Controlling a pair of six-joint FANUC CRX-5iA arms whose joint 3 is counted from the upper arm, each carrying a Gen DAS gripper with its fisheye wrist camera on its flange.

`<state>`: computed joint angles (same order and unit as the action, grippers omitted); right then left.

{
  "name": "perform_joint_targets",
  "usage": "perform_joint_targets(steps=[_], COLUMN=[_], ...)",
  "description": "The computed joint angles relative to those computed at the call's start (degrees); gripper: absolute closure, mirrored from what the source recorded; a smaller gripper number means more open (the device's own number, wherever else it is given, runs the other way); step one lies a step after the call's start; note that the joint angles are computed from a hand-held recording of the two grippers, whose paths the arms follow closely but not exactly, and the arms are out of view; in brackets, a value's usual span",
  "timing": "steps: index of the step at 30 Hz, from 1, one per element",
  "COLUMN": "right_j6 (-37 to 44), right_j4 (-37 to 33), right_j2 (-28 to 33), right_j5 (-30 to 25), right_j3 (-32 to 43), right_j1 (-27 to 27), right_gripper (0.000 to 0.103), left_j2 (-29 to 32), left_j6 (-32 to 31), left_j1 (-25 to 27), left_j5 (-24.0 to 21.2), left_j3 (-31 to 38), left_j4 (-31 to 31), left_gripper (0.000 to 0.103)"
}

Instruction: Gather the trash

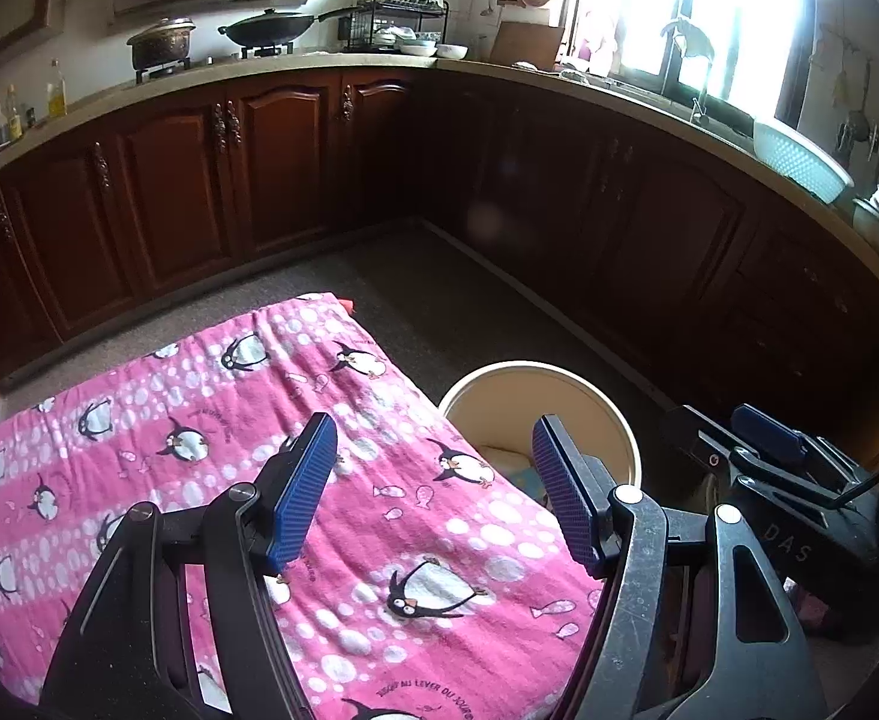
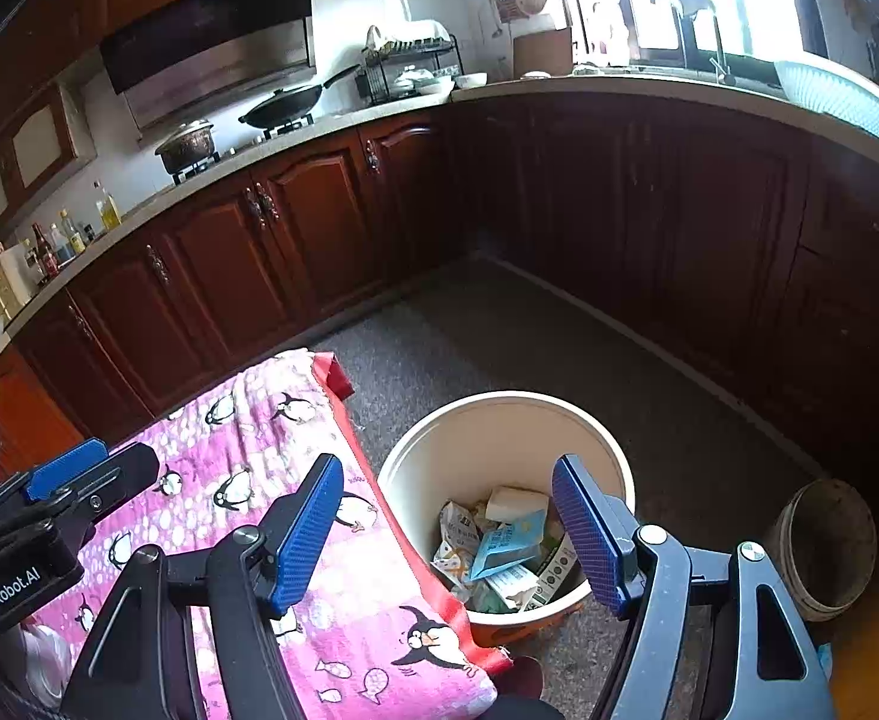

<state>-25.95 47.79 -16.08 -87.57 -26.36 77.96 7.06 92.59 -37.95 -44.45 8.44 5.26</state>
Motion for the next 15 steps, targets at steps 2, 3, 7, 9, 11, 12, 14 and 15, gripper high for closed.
perform_joint_targets(steps=[2,3,7,9,11,12,14,15], right_j6=[-0.1,-0.1,-0.8,-1.1,-1.0,-1.0,-0.8,-0.7], right_j4=[-0.2,-0.2,-0.2,0.0,0.1,0.2,0.3,0.3], right_j2=[0.3,0.3,0.5,0.5,0.7,0.9,1.3,1.5], right_j5=[-0.1,-0.2,-1.1,-1.8,-2.4,-2.8,-3.3,-3.5], right_j3=[0.1,0.1,0.1,0.1,0.3,0.4,0.8,1.0], right_j1=[0.2,0.3,1.1,1.4,1.6,1.7,1.9,1.9], right_gripper=[0.032,0.032,0.032,0.031,0.031,0.031,0.031,0.031], left_j2=[-0.3,-0.2,-0.5,-0.7,-1.0,-1.1,-1.2,-1.2], left_j6=[0.4,0.1,0.7,1.0,1.1,1.1,1.2,1.2], left_j1=[-0.1,-0.1,-0.4,-0.5,-0.6,-0.6,-0.6,-0.6], left_j5=[0.0,-0.1,0.0,0.4,0.8,1.0,1.2,1.2], left_j3=[-0.4,-0.5,-0.7,-0.8,-1.0,-1.1,-1.2,-1.2], left_j4=[-0.3,0.0,-0.9,-1.2,-1.4,-1.4,-1.5,-1.5], left_gripper=[0.036,0.036,0.036,0.036,0.036,0.036,0.036,0.036])
